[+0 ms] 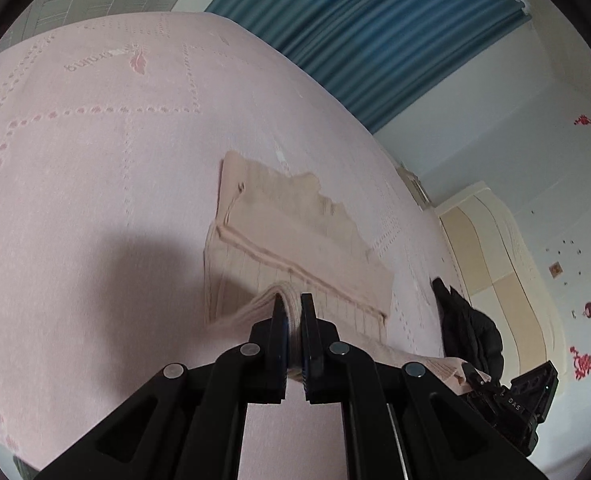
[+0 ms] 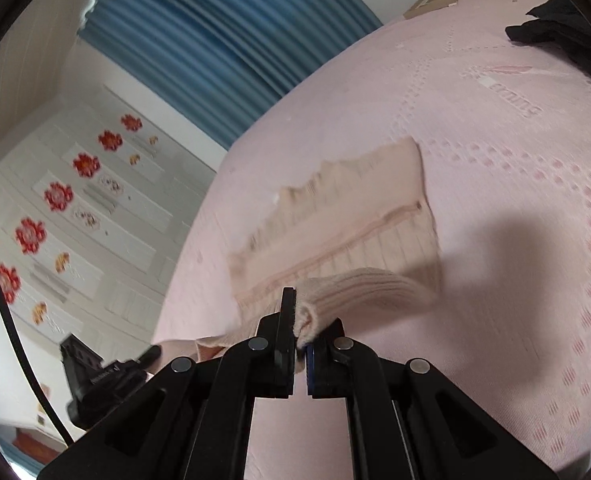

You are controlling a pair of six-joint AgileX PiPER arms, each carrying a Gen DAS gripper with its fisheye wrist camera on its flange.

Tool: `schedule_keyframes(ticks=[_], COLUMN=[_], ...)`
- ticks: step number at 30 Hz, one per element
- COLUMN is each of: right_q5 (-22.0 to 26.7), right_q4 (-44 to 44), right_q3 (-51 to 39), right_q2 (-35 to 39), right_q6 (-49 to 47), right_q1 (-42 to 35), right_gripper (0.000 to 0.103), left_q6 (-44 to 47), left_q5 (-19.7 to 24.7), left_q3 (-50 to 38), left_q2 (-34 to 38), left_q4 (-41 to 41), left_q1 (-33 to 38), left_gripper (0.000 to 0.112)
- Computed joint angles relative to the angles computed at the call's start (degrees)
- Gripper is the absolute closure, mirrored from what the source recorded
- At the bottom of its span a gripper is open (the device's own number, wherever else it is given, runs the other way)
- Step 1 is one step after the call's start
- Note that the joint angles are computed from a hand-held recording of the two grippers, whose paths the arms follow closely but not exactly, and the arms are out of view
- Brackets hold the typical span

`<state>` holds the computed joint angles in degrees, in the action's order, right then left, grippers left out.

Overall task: Fold small clothes
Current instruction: 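Lift the hem with both tools and fold it up toward the collar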

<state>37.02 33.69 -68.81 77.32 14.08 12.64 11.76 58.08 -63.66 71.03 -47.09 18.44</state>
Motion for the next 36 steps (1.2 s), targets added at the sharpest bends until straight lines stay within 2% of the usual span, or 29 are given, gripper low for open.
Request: schedule_keyframes(ticks=[5, 9, 15, 18, 23, 24, 25, 26, 27, 28, 29, 32, 36], right_q5=[1.8, 2.5, 4.7, 6.7, 16.0, 19.0, 21.2, 22.6, 22.6, 21.5, 19.9, 15.6, 9.6], right_q4=[-1.3, 0.0, 0.7, -3.9, -13.5, -14.0, -13.6, -12.6, -9.9, -8.6, -8.3, -9.8, -6.7], right_q3=[-14.2, -22.8, -36.4, -44.6, -66.5, -72.2, -76.7, -78.9, -78.8, -76.3, -72.7, -60.3, -41.1], right_q2=[12.4, 21.5, 35.7, 42.6, 56.5, 59.7, 62.2, 63.5, 63.9, 62.8, 61.0, 54.1, 42.7], right_q6=[0.8, 0.3, 0.9, 5.2, 14.0, 14.9, 15.1, 14.8, 13.0, 11.4, 9.7, 5.8, -2.8], right_q1=[-1.6, -3.0, -5.1, -4.8, -3.8, -3.9, -4.1, -4.3, -4.8, -4.9, -4.8, -3.8, -3.8], right_gripper=[0.099, 0.099, 0.099, 0.099, 0.099, 0.093, 0.087, 0.082, 0.079, 0.079, 0.079, 0.079, 0.079], left_q6=[-5.8, -9.4, -13.8, -16.1, -18.7, -19.0, -19.9, -19.3, -17.9, -16.6, -14.8, -12.1, -7.2], left_q5=[-7.2, -10.2, -10.2, -9.0, -4.7, -3.7, -3.4, -4.5, -6.1, -7.4, -9.1, -9.2, -10.0], left_q3=[-8.9, -16.4, -29.4, -38.0, -51.1, -52.9, -53.7, -52.2, -50.2, -48.5, -45.5, -40.4, -30.3], left_q2=[10.0, 18.6, 31.7, 39.0, 48.5, 49.7, 50.3, 49.6, 48.6, 47.8, 46.0, 42.5, 35.5], left_q4=[5.2, 8.3, 11.8, 14.1, 16.2, 15.9, 16.2, 15.4, 14.3, 13.5, 12.7, 13.9, 13.5], left_q1=[-6.7, -9.8, -11.8, -13.1, -14.4, -14.4, -14.5, -14.2, -13.8, -13.5, -13.2, -12.9, -12.1], left_gripper=[0.106, 0.106, 0.106, 0.106, 0.105, 0.104, 0.094, 0.075, 0.067, 0.053, 0.05, 0.05, 0.05])
